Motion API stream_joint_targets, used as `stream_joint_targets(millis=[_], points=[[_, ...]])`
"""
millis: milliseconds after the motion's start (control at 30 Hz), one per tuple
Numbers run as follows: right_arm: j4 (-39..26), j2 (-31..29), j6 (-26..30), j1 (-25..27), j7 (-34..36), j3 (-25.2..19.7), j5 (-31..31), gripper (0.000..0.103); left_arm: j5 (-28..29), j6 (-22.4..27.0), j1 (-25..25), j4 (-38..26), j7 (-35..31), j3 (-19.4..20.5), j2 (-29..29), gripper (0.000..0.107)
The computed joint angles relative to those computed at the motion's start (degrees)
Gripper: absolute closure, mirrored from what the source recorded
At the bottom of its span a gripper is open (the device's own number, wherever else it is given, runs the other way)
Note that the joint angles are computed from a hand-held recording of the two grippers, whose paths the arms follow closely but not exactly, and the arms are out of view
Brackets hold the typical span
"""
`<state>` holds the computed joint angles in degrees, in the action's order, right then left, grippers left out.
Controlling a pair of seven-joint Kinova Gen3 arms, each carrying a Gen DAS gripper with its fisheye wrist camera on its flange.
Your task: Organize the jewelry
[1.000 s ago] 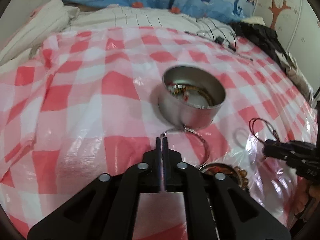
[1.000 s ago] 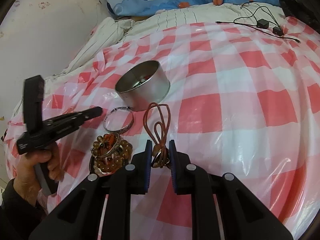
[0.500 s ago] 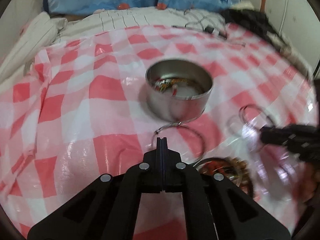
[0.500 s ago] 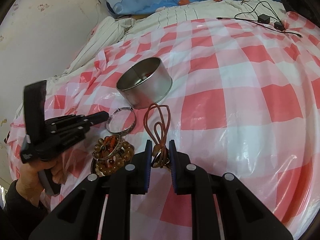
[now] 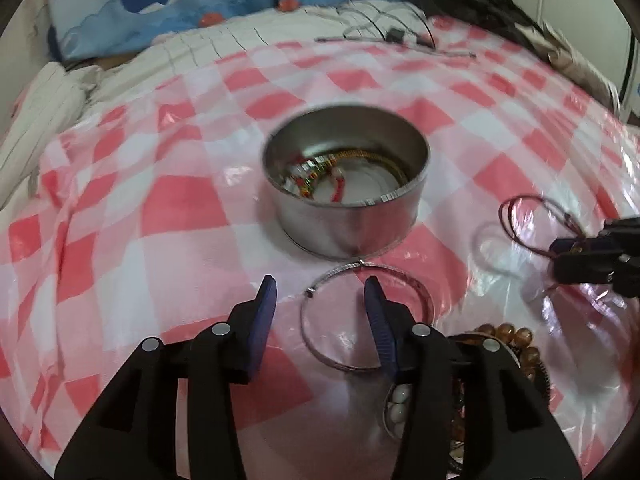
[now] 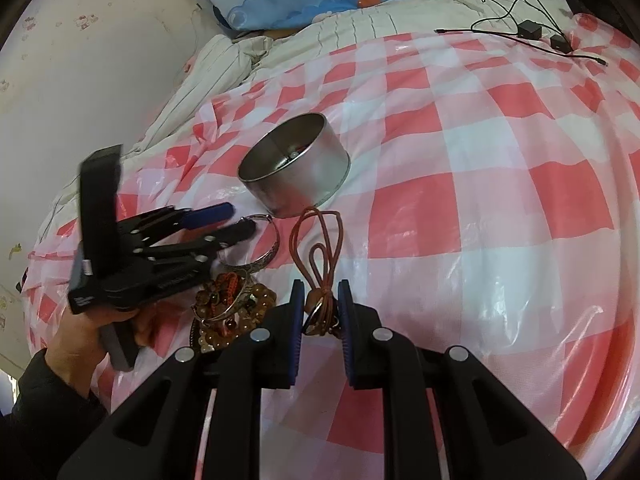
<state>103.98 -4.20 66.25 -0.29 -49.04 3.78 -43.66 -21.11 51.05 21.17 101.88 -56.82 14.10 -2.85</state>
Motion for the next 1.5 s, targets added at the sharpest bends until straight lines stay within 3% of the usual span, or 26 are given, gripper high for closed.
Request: stream_joint_targets(millis=[33,67,300,467,633,867,1000,1167,1300,1367,1500], points=[[-0.03,0.07,0.04,-0.01,0.01,0.02,-0.05,0.085,-0.08,0.69,-0.75,-0.3,-0.06,1.01,0.32,0.096],[-0.04,0.08,0.12,0.03,0.02,0.06,-0.16,0.085,-0.63,1.77,-0.46,-0.76,0.58,1.14,0.66,0.103],[-0.09,0.23,0.45,0.31,0.53,0.26,-1.07,0.085,8.35,-0.72,-2.33,2.01,-0.24,-2.52,-5.73,0.103],[0.07,0.01,0.71,0.69,1.22,0.58,-2.1,0.085,11.99,-2.03,-5.6,3.38,-1.15,-1.58,-10.34,0.103],[0.5,-0.43,0.27,0.85,2.22,0.78,-3.19,0.085,10.86,-1.25,-8.12,2.77,-0.57,0.95,-10.96,0.103],[0.46,-0.42,0.35,0.63,2.09,0.7,-2.59,0.085,8.32,7.8,-6.33,-0.71,-3.47,2.25,-5.75,0.107],[0.39,-0.44,0.49,0.56,1.86,0.67,-2.53,0.085,5.68,6.19,-5.87,0.06,-0.24,1.97,-6.19,0.106],[0.43,-0.4,0.48,0.47,1.57,0.61,-2.46,0.085,3.67,3.97,-5.25,0.21,0.5,1.76,-5.26,0.086],[0.42,-0.3,0.51,0.42,1.55,0.57,-2.31,0.085,2.81,4.67,-3.38,-0.62,-0.32,1.47,-1.86,0.088],[0.46,-0.3,0.51,0.42,1.61,0.56,-2.38,0.085,0.18,6.89,-1.95,-1.62,0.18,2.55,-0.35,0.103],[0.51,-0.35,0.62,0.49,1.89,0.67,-2.71,0.085,-0.84,7.69,0.08,-1.96,1.87,1.31,-1.18,0.103]])
